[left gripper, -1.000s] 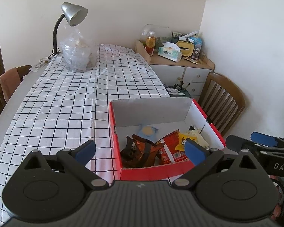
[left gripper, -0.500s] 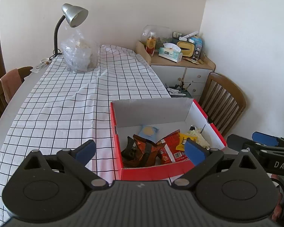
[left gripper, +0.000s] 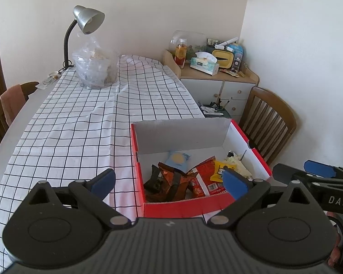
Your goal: Organize snacks
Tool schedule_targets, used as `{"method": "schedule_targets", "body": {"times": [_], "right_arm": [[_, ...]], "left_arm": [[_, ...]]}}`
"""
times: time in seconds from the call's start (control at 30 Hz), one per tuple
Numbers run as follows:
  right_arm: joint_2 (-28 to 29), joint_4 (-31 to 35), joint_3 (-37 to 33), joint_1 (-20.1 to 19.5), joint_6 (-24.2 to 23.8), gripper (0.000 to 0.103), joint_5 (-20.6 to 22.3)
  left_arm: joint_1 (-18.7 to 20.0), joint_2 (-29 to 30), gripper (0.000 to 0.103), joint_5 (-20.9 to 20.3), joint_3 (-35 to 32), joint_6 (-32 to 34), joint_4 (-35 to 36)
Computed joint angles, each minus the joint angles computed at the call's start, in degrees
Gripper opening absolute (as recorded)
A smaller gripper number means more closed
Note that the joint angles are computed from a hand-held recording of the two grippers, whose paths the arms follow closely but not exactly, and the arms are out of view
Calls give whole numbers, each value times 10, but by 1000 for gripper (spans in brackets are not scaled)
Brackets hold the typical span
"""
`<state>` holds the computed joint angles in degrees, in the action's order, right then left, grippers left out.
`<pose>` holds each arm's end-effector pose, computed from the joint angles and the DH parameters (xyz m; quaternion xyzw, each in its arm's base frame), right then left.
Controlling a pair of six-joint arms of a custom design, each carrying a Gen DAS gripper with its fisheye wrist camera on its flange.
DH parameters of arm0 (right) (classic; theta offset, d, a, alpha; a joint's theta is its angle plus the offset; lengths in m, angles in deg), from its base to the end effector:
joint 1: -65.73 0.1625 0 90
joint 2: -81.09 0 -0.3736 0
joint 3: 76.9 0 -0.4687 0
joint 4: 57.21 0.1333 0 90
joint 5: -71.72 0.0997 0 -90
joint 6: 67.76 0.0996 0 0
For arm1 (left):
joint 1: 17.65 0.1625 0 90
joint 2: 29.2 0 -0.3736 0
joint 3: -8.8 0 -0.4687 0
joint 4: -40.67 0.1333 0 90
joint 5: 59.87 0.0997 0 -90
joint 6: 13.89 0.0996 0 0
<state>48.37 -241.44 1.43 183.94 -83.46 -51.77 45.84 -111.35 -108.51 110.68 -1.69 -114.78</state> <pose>0.4332 -0.6419 0.0494 0.2163 -0.8537 0.4205 0.2181 -0.0965 -0.6395 0.3936 0.1563 0.8588 -0.4012 0.2776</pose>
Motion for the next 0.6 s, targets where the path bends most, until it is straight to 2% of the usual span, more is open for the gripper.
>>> {"method": "schedule_targets", "body": {"times": [0.6], "right_arm": [[1, 17, 1, 0, 16, 103, -8]], "left_arm": [[9, 0, 101, -13, -5, -24, 36]]}}
